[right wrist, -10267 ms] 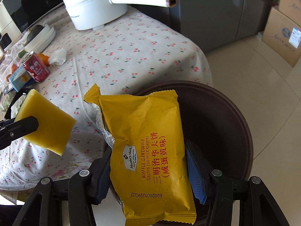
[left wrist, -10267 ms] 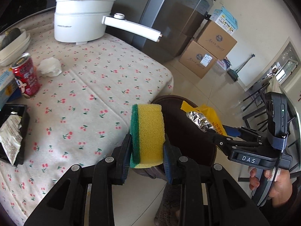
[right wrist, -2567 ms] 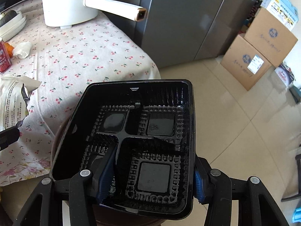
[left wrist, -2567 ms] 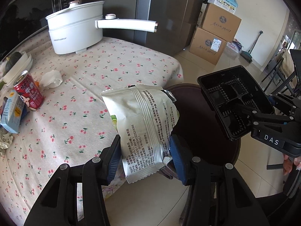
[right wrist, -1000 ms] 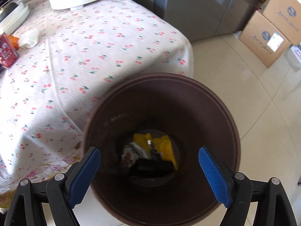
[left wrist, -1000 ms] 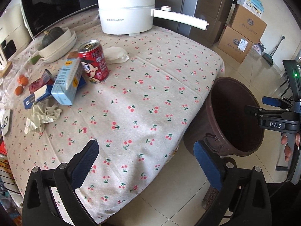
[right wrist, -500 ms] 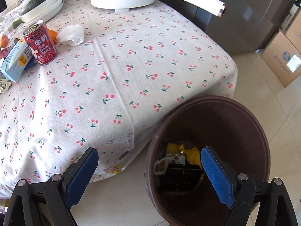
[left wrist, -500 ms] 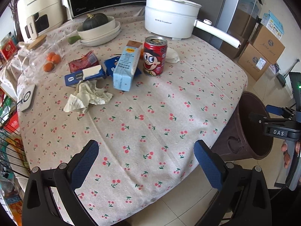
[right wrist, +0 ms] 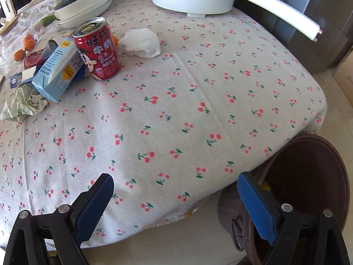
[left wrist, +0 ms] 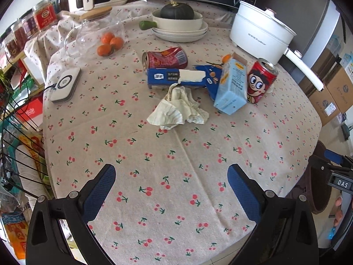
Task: Collect trash
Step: 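Move both tools back over the table toward the crumpled tissue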
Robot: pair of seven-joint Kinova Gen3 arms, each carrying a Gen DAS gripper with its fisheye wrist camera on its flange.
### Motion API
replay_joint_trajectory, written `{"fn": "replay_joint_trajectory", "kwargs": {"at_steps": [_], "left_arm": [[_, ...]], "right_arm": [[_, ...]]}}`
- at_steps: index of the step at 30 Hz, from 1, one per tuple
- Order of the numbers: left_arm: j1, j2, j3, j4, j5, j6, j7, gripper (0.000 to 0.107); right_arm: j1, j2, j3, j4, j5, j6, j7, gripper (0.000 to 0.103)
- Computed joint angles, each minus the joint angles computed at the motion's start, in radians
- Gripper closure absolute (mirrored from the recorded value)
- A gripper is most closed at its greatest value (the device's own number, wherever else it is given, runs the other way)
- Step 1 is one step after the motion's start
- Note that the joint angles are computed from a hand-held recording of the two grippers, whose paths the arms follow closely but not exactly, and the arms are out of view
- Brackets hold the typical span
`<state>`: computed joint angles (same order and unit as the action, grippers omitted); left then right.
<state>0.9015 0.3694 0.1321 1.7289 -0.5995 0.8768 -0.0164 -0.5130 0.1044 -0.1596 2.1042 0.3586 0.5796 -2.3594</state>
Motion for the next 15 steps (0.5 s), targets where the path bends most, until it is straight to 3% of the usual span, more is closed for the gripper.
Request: {"fn": "replay_joint_trajectory", "kwargs": {"at_steps": [6, 10, 15], "left_arm": [[-0.056, 0.006, -0.036, 0.052, -0.007, -0.153, 0.023, 0.006], [-0.049, 0.061, -0.065, 0.003, -0.025, -0.162, 0.006, 0.007], [-0.04, 0.114, -0.114, -0.037, -0.036, -0.189, 0.011, 0.018]], "right_arm": [[-0.002, 0.058, 0.004, -0.061, -0.05, -0.019, 0.029, 0.009], [0.003, 0.081, 0.018, -0.087, -0.093, -0.028, 0.052, 0.009], [0.001, 0.093, 0.038, -0.094, -0.096, -0.023, 0.059, 0.009]]}}
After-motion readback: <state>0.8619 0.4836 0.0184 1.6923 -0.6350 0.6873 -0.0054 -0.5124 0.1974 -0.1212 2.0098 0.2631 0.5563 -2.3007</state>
